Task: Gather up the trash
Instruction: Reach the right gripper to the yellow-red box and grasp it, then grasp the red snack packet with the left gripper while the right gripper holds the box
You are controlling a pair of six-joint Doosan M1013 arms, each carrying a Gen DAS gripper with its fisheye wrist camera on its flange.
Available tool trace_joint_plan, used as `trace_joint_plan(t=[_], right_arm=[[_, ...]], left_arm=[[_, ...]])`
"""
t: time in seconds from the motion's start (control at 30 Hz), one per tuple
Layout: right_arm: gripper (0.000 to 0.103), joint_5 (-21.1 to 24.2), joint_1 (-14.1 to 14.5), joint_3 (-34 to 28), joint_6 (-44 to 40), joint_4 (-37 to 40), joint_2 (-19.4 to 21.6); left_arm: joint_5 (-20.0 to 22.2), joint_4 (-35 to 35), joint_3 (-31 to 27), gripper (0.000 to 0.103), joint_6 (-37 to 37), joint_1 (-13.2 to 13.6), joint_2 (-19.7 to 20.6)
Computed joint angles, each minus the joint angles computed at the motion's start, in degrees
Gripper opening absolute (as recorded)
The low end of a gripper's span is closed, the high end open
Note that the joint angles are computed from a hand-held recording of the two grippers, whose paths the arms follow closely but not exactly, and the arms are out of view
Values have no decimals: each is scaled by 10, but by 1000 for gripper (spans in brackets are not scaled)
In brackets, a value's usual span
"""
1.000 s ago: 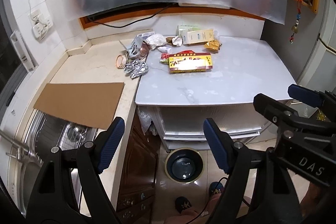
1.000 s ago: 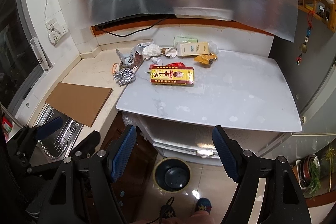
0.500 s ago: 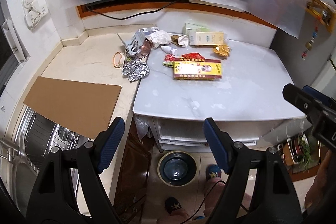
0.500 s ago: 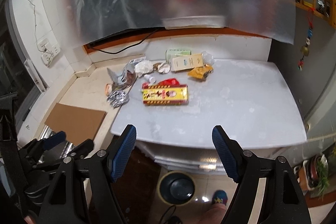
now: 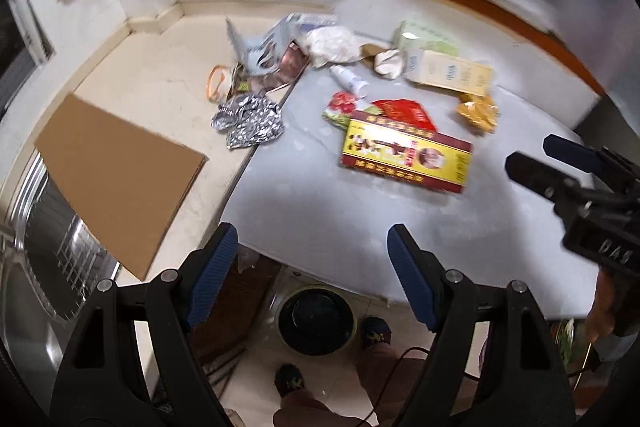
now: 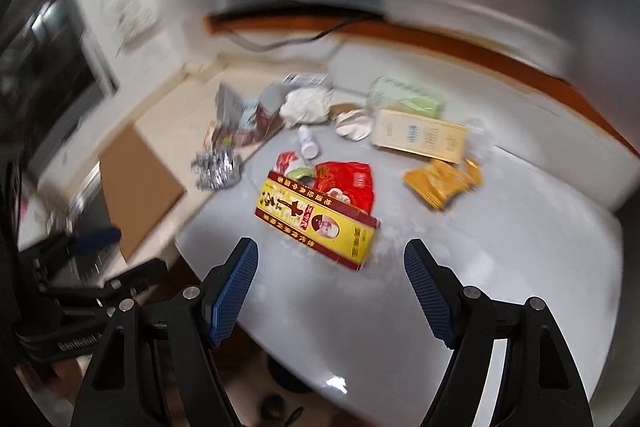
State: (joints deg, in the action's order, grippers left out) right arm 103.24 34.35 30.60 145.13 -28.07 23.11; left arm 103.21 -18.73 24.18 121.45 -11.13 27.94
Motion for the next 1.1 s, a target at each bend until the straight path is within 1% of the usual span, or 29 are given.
trace_joint_plan(t=[0.03,0.07,0.2,0.27,0.33,0.4,0.47,0.7,0.73,0.8,0.87,1.03,1.1], right_arm=[[77,-14,-7,18,-15,13,-6],[77,-31,-20,39,-45,34,-12],[77,-55,-40,51,-140,67,1],[77,-60,-47,50,-199,72,11],[77,-62,-47,46,-247,64,21],[77,-56,-46,35,-289,55,35],[77,-50,-49,29,-314,62,45],[77,-17,-50,23,-371,70,65],[77,-28,-49,30,-375,65,62],[71,-30,-48,31,-383,66,61],[70,-39,-50,35,-377,80,57],[68,-67,-55,52,-336,114,34],[68,-83,-56,65,-316,120,18]], left_arm=[[-8,11,10,75,-8,-4,-3],[-14,21,18,75,-18,-9,-5],[-39,59,48,75,-49,-18,-13],[-43,75,58,75,-62,-19,-15],[-43,89,65,75,-77,-19,-16],[-41,98,69,75,-87,-17,-16],[-39,106,74,75,-92,-15,-17],[-37,118,83,75,-107,-12,-19],[-36,118,84,75,-109,-11,-19],[-37,119,88,75,-110,-12,-20],[-36,120,90,75,-109,-15,-21],[-27,110,78,75,-106,-23,-14],[-21,103,68,75,-103,-27,-9]])
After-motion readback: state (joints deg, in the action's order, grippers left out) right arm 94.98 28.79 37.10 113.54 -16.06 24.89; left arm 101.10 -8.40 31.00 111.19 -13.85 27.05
